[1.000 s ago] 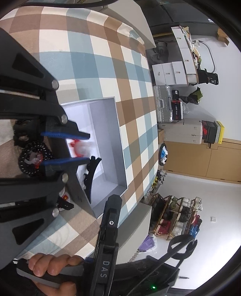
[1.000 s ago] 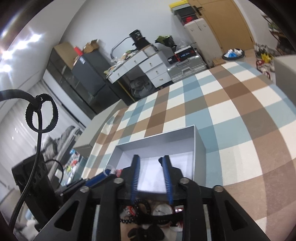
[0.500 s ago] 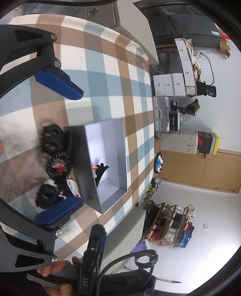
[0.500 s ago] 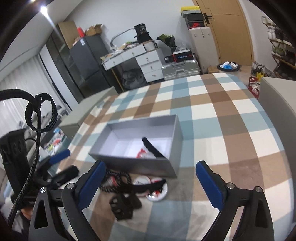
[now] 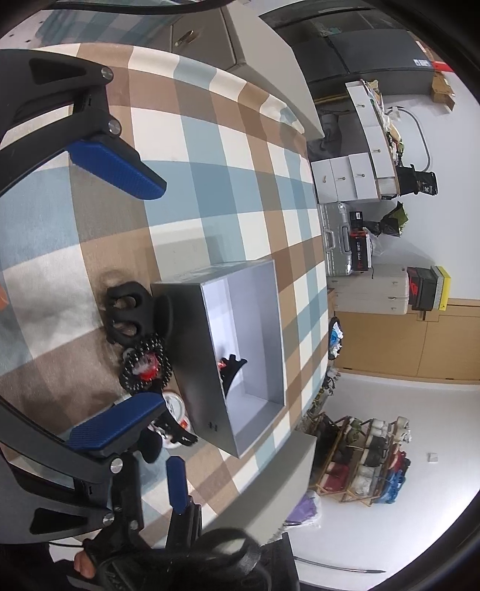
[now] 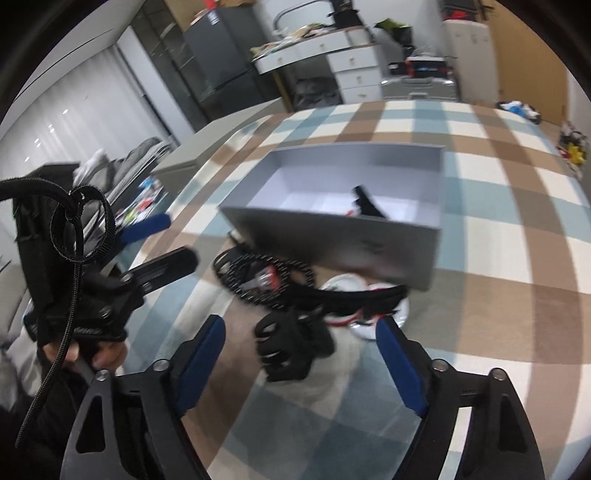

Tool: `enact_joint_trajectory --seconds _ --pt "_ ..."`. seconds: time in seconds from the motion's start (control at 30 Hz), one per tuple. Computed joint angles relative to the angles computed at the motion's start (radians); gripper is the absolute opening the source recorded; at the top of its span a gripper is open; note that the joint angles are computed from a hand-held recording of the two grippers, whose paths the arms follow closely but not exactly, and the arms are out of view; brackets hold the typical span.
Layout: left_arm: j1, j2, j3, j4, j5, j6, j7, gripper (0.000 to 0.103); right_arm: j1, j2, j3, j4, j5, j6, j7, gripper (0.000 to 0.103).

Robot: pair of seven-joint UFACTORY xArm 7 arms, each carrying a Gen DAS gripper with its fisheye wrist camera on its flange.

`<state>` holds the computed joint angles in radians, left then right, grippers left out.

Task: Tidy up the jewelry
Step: 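Grasp a round black claw clip with the right tool while the left tool grasps a large black claw clip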

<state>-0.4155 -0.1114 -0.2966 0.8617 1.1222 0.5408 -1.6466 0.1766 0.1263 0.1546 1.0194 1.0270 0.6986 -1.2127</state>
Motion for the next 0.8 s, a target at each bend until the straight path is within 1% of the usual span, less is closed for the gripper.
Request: enact_joint_trajectory --seconds 0.1,0.13,0.2,0.3,0.4,0.47,0.5,0.63,0.7,0.8 --pt "0.0 0.0 0.006 -0.009 -0.026 -0.003 0.034 0.102 -0.007 0.011 0.0 0.011 -0.001 0.055 -0.005 0.072" --pt "0.003 0.0 0.011 -0.016 -0.037 -0.01 0.055 0.102 -0.007 0.015 0.0 0.012 -0.003 0.059 -0.006 0.072" --pt "0.009 -0.004 0.015 -0.027 -0.051 -0.019 0.066 0.102 -0.005 0.018 0.001 0.012 -0.014 0.054 0.001 0.072" --pt "0.022 -0.001 0.025 -0.042 -0.09 -0.063 0.082 0.102 -0.003 0.024 0.003 0.013 -0.035 0.051 0.008 0.071" --pt "0.024 0.013 0.024 -0.041 -0.136 -0.082 0.119 0.102 0.002 0.028 0.008 0.008 -0.052 0.032 0.014 0.07" --pt "0.021 0.016 0.017 -0.037 -0.138 -0.067 0.126 0.102 0.003 0.03 0.01 0.007 -0.06 0.022 0.02 0.069" --pt "0.018 0.017 0.014 -0.035 -0.136 -0.057 0.125 0.102 0.004 0.03 0.011 0.006 -0.064 0.015 0.022 0.065" --pt "0.014 0.019 0.019 -0.039 -0.153 -0.064 0.142 0.102 0.014 0.029 0.017 -0.005 -0.088 -0.035 0.039 0.058" --pt "0.014 0.021 0.019 -0.04 -0.156 -0.067 0.146 0.102 0.019 0.024 0.021 -0.014 -0.097 -0.063 0.035 0.056" --pt "0.014 0.026 0.024 -0.041 -0.176 -0.075 0.164 0.102 0.021 0.023 0.026 -0.019 -0.1 -0.081 0.025 0.055"
